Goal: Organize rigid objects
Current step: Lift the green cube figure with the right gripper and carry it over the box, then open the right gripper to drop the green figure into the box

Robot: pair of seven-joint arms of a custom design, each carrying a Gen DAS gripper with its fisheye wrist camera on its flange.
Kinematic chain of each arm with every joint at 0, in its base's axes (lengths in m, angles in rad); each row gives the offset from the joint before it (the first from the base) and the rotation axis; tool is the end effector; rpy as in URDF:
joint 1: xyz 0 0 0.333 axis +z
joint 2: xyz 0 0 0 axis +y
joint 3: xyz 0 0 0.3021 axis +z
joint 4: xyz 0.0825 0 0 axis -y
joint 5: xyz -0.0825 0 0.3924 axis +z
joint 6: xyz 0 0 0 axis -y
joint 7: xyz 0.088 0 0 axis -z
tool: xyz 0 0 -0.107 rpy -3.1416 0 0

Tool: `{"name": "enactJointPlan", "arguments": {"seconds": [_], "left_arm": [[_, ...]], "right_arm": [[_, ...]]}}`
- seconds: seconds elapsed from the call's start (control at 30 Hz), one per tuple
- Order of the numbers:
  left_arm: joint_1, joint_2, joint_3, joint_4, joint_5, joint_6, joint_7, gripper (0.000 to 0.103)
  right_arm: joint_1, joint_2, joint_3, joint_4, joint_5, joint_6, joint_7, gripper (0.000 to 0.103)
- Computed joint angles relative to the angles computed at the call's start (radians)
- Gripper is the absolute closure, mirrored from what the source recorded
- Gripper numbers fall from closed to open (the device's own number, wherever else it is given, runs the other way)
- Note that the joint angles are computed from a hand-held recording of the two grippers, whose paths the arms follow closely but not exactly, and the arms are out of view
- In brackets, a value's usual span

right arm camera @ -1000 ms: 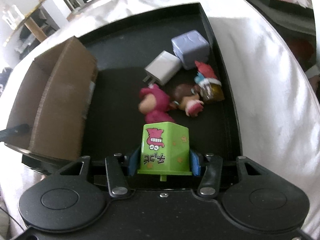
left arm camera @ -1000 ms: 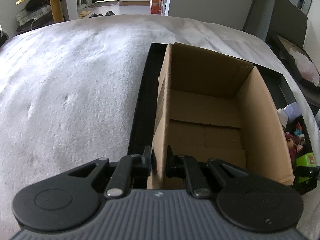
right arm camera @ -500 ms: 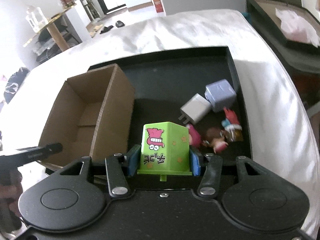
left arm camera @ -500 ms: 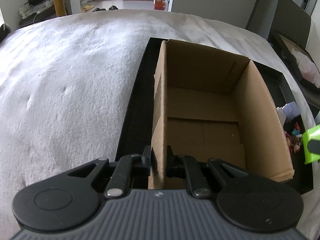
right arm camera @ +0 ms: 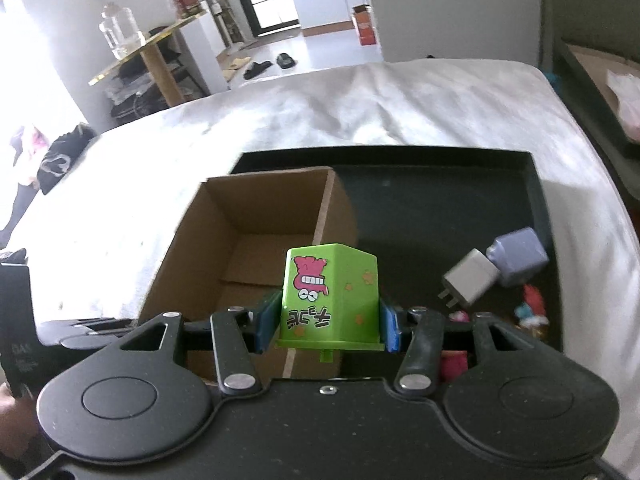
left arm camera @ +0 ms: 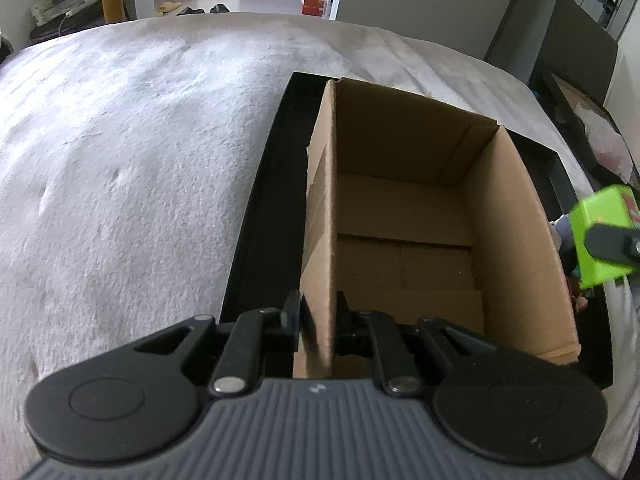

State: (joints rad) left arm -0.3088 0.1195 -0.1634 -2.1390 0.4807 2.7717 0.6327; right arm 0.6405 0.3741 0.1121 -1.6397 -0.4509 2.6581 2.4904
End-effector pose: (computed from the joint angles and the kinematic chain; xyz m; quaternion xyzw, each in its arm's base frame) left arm 0.5256 -0.2890 0.3853 -0.7012 0.6552 -0.2377 0.1503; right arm 0.5172 0.4868 0.4571 -0.7096 0.6151 -0.1277 0.3190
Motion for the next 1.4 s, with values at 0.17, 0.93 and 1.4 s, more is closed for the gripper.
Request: {"name": "enactJointPlan", "arguments": {"seconds": [0.17, 0.93, 1.4], "left_arm": [[0.007, -0.004, -0.002, -0.008, -0.029, 0.017, 0.027, 0.088], [0.018, -0.008, 0.000, -0.037, -0.146, 0.081, 0.096, 0.087], [0.034, -0.015, -0.005, -0.068, -0.268, 0.140, 0.161, 0.085]], "right_arm": [[0.008, 0.061, 0.009, 0.089, 0.013, -0.007, -0.048, 0.053], [0.055, 0.288, 0.011, 0.360, 0.169, -0.056, -0.196, 0.053], [0.077, 0.395, -0.003, 0.482, 0.225, -0.079, -0.189, 0.052]]}}
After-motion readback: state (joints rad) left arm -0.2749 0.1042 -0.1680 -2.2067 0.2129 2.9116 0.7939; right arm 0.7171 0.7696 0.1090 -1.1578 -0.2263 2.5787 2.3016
